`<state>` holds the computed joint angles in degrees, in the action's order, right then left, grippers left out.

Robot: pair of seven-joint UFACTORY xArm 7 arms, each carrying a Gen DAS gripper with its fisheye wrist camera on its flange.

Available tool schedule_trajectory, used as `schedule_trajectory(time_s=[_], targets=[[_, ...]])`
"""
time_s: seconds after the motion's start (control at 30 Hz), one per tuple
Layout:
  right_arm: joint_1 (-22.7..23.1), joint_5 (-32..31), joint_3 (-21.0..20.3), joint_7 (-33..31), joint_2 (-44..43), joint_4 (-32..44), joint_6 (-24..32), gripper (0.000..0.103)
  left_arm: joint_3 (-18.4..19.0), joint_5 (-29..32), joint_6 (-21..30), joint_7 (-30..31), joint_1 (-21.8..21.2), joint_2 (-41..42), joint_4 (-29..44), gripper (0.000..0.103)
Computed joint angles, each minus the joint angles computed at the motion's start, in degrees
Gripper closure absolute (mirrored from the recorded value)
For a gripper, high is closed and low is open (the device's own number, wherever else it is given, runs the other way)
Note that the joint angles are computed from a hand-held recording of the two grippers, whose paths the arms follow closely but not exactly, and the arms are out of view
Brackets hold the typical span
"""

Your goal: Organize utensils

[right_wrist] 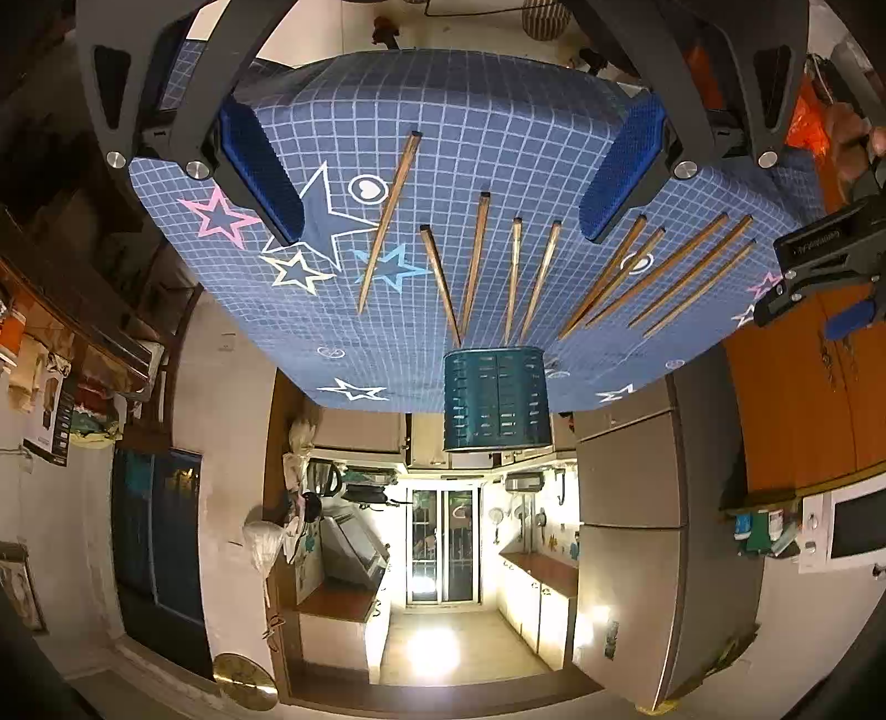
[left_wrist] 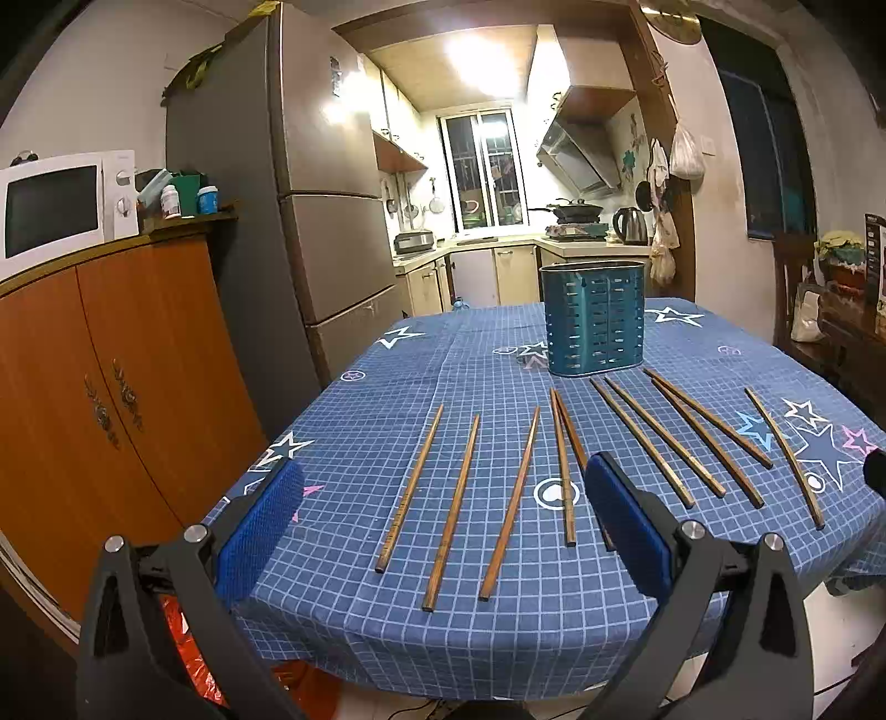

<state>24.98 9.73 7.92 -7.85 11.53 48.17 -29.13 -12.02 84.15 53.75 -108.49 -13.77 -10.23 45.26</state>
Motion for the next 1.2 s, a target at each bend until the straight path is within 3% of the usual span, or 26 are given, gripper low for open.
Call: schedule_trajectory(time_s=[0.13, 0.53, 0.67, 0.77, 0.93, 1.07, 1.13, 1.2], targets=[[-3.38, -5.91, 1.58, 5.82, -0.18, -0.15, 0.86, 0.003, 0.00, 0.09, 0.11, -0.01, -0.09, 0.02, -0.02, 0.005], [-6.34, -13.89, 2.08, 12.85, -0.35, -0.37, 0.34, 0.003, 0.19, -0.48, -0.03, 0.89, -0.03, -0.05, 0.02, 0.005], [-9.72, -21.52, 3.59, 19.16, -0.19, -0.13, 0.01, 0.003, 0.33, -0.33, -0.68, 0.64, 0.19, -0.31, -0.40, 0.005], [-9.92, -23.06, 3.23, 20.50, -0.18, -0.23, -0.26, 0.003, 1.02, 2.47, -3.93, -1.70, 0.93, -2.90, -3.41, 0.005], [-11.43, -25.64, 2.97, 24.23, 0.09, -0.40, -0.53, 0.003, 1.47, 5.99, -5.05, -6.71, 2.86, -8.44, -10.86, 0.005], [-7.74, -18.09, -0.20, 16.60, 0.16, -1.39, 0.41, 0.003, 2.86, 7.16, -8.31, -7.40, 4.98, -12.40, -15.82, 0.005], [-9.18, -19.36, 0.30, 16.80, 0.66, -1.96, -0.57, 0.003, 3.64, 9.37, -10.32, -8.20, 6.17, -14.14, -17.91, 0.006], [-11.68, -23.07, 1.35, 19.30, 1.13, -2.37, -1.28, 0.004, 3.88, 10.77, -11.28, -8.13, 6.89, -13.98, -18.31, 0.017]])
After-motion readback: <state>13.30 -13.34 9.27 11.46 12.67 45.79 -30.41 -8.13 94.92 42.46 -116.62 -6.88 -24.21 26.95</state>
